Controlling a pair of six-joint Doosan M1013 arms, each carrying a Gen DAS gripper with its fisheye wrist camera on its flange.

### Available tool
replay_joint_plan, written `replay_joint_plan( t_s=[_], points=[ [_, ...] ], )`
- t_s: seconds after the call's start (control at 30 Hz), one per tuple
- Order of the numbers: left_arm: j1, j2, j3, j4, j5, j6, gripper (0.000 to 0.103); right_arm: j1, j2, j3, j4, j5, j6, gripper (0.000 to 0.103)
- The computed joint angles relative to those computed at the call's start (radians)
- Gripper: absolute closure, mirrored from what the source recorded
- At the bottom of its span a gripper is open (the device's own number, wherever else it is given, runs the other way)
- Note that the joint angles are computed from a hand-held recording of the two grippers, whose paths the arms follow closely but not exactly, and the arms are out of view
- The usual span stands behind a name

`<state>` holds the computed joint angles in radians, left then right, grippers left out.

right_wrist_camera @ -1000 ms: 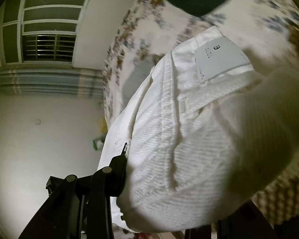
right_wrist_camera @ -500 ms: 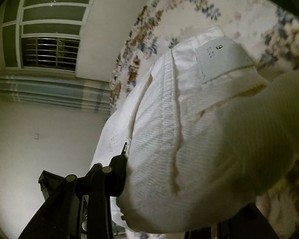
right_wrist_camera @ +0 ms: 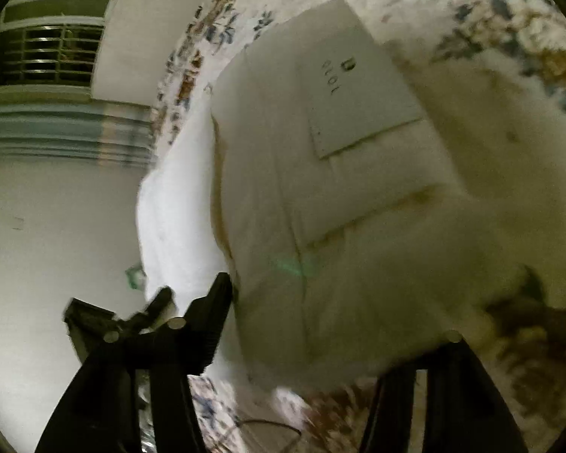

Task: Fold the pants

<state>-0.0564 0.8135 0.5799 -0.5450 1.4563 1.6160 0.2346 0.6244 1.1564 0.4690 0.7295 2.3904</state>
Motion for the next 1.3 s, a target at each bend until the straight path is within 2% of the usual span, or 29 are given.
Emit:
replay_joint_plan(
  t_s=[0.07, 0.2, 0.27, 0.3, 0.33, 0.37, 0.4, 0.43, 0.53, 0.67, 0.93, 1.3],
  points=[
    [-0.016, -0.024, 0.008, 0.083, -0.025, 0.025, 0.077, 0.006, 0.0, -0.044, -0.117, 0.093, 0.068, 0.04],
    [-0.051, -0.111, 0.088, 0.241, -0.115, 0.074, 0.078, 0.043, 0.003, -0.156, -0.393, 0.302, 0.153, 0.029],
    [-0.066, -0.141, 0.109, 0.301, -0.128, 0.076, 0.066, 0.058, 0.008, -0.205, -0.485, 0.395, 0.168, 0.027],
    [-0.074, -0.161, 0.124, 0.325, -0.133, 0.072, 0.056, 0.069, 0.013, -0.235, -0.529, 0.442, 0.167, 0.025],
    [-0.077, -0.173, 0.133, 0.338, -0.138, 0.073, 0.039, 0.08, 0.019, -0.268, -0.569, 0.49, 0.164, 0.019],
    [-0.082, -0.186, 0.141, 0.354, -0.136, 0.074, 0.028, 0.092, 0.024, -0.3, -0.614, 0.539, 0.157, 0.015],
    [-0.087, -0.196, 0.146, 0.37, -0.134, 0.07, 0.015, 0.099, 0.023, -0.316, -0.637, 0.569, 0.151, 0.005],
    [-0.095, -0.207, 0.151, 0.396, -0.132, 0.062, 0.012, 0.108, 0.023, -0.336, -0.663, 0.597, 0.14, 0.002],
    [-0.109, -0.252, 0.181, 0.426, -0.142, 0.061, 0.011, 0.144, 0.015, -0.391, -0.757, 0.688, 0.115, 0.001],
    [-0.119, -0.319, 0.219, 0.445, -0.153, 0.051, 0.01, 0.187, -0.02, -0.423, -0.857, 0.748, 0.108, 0.0],
    [-0.129, -0.48, 0.294, 0.485, -0.176, 0.043, 0.01, 0.27, -0.126, -0.439, -0.969, 0.807, 0.108, 0.0],
    [-0.137, -0.683, 0.346, 0.492, -0.178, 0.022, 0.01, 0.452, -0.271, -0.477, -1.14, 0.889, 0.097, 0.0]
  ],
)
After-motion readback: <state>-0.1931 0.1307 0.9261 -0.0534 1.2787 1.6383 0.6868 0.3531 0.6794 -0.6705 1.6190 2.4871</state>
